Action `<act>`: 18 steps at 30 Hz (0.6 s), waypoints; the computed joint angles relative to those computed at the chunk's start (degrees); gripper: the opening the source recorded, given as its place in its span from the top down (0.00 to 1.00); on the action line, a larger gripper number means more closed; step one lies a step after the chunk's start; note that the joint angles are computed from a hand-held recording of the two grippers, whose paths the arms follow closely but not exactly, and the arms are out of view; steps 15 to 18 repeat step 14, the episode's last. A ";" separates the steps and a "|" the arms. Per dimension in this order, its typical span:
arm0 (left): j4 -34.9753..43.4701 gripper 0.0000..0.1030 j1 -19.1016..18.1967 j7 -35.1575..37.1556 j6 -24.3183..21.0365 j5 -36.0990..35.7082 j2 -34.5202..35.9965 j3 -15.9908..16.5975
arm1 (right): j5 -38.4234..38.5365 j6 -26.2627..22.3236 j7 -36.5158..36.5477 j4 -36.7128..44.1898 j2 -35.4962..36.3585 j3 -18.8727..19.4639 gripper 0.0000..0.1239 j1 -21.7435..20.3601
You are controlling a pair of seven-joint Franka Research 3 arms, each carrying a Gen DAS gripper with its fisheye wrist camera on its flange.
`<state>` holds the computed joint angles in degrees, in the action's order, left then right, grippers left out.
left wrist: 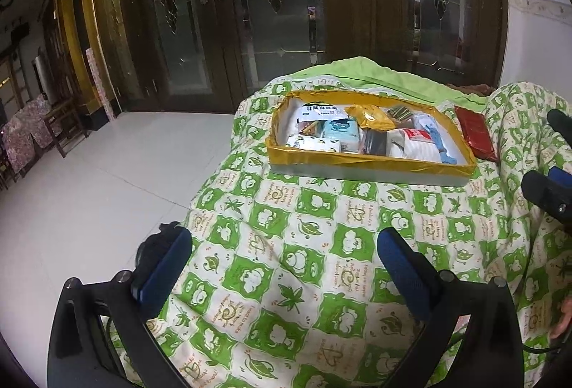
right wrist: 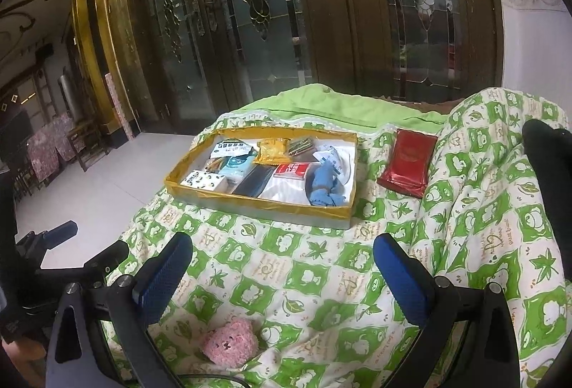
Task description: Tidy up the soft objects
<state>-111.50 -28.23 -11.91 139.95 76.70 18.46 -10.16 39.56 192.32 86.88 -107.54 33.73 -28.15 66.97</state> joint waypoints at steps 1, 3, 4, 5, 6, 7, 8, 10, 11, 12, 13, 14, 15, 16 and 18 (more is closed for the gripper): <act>-0.06 0.00 0.21 -0.21 0.95 0.20 -0.06 0.04 | 0.12 -0.04 0.03 0.05 0.09 -0.24 0.18 0.20; -0.07 0.00 0.35 -0.43 1.80 0.41 0.00 0.10 | 0.18 -0.16 0.12 0.11 0.20 -0.42 0.18 0.31; -0.04 0.00 0.43 -0.42 2.20 0.35 0.07 0.11 | 0.12 -0.25 0.17 0.12 0.18 -0.43 0.18 0.28; 0.03 0.00 0.56 -0.34 2.75 0.24 0.19 0.13 | 0.04 -0.44 0.26 0.17 0.21 -0.49 0.18 0.30; 0.00 0.00 0.55 -0.41 2.95 0.19 0.23 0.17 | -0.15 -0.67 0.42 0.24 0.23 -0.45 0.18 0.20; 0.00 0.00 0.57 -0.41 3.15 0.13 0.30 0.22 | -0.39 -1.29 0.72 0.43 0.34 -0.47 0.18 0.09; 0.04 0.00 0.58 -0.38 3.32 0.08 0.42 0.28 | -0.82 -1.87 1.30 0.56 0.43 -0.52 0.18 -0.02; 0.05 0.00 0.53 -0.51 3.52 -0.06 0.61 0.36 | -2.09 -2.52 2.78 0.60 0.50 -0.54 0.18 -0.30; 0.07 0.00 0.59 -0.40 3.81 -0.28 0.77 0.38 | -2.65 -2.73 3.56 0.58 0.68 -1.15 0.18 0.12; 0.10 0.00 0.61 -0.25 4.02 -0.50 0.94 0.41 | -3.08 -2.96 4.45 0.56 1.05 -2.32 0.18 1.03; 0.15 0.00 0.63 0.06 4.12 -0.84 1.12 0.45 | -3.64 -2.98 5.19 0.35 1.11 -2.86 0.18 1.46; 0.27 0.00 0.73 0.68 4.37 -1.40 1.37 0.45 | -4.29 -3.20 5.90 0.34 1.22 -3.13 0.18 1.60; 0.27 0.00 0.73 0.68 4.37 -1.40 1.37 0.45 | -4.29 -3.20 5.90 0.34 1.22 -3.13 0.18 1.60; 0.27 0.00 0.73 0.68 4.37 -1.40 1.37 0.45 | -4.29 -3.20 5.90 0.34 1.22 -3.13 0.18 1.60; 0.27 0.00 0.73 0.68 4.37 -1.40 1.37 0.45 | -4.29 -3.20 5.90 0.34 1.22 -3.13 0.18 1.60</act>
